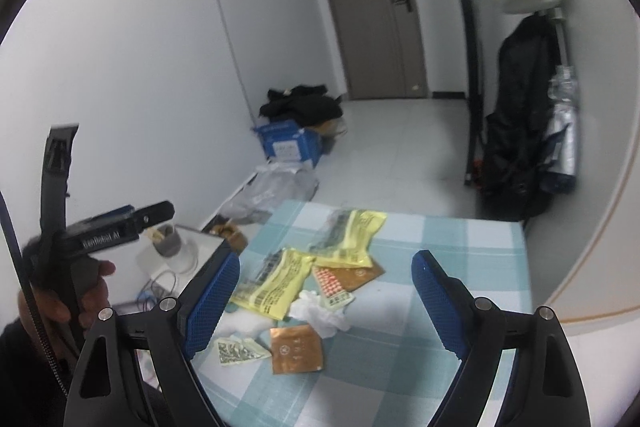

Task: Collect trash
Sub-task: 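Lower the right gripper onto the yellow snack wrapper and close on it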

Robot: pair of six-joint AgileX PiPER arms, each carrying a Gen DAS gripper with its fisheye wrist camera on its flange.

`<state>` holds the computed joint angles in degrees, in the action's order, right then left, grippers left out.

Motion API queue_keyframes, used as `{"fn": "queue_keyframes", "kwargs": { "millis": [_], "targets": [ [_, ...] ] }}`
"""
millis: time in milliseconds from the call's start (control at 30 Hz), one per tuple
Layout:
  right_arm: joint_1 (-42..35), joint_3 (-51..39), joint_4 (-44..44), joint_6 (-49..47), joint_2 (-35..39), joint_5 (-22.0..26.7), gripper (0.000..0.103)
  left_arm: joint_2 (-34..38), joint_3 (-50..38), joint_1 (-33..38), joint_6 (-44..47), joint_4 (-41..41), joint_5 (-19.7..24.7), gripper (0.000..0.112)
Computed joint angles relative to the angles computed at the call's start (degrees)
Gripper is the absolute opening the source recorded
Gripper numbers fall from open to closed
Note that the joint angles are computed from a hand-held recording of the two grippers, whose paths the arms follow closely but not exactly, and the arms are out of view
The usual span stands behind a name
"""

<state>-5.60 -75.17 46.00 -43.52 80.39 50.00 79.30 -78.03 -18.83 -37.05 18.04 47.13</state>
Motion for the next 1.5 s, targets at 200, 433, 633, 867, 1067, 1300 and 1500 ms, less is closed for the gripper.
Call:
{"fn": "queue_keyframes", "kwargs": {
  "millis": [200, 433, 633, 867, 1067, 1300, 1500],
  "targets": [
    [6.08, -1.94, -2.38, 1.64, 5.37, -1.45, 0.088, -0.75, 0.77, 5.41, 6.40, -8.99, -0.22, 0.102],
    [11.73, -10.86, -5.08, 9.21, 17.92, 3.36, 0.088, -0.69, 1.05, 11.73, 11.18, -15.26, 0.30, 0.102],
    [15.04, -21.60, -7.38, 15.21, 30.47, 9.09, 0.087, -0.43, 1.67, 16.50, 15.99, -21.62, 0.99, 0.102],
    [19.09, -27.33, -14.53, 21.51, 36.40, 9.84, 0.087, -0.51, 2.10, 19.00, 18.66, -25.19, 1.42, 0.102],
    [22.79, -27.68, -21.28, 23.29, 36.04, 8.89, 0.076, -0.90, 2.45, 20.07, 20.59, -26.92, 1.72, 0.102],
    [24.51, -27.14, -27.02, 27.25, 35.42, 6.27, 0.023, -1.44, 2.88, 20.94, 21.13, -28.00, 1.86, 0.102],
    [22.40, -29.76, -23.19, 26.99, 37.16, 8.63, 0.004, -1.79, 3.01, 21.41, 20.83, -28.26, 1.86, 0.102]
  ]
}}
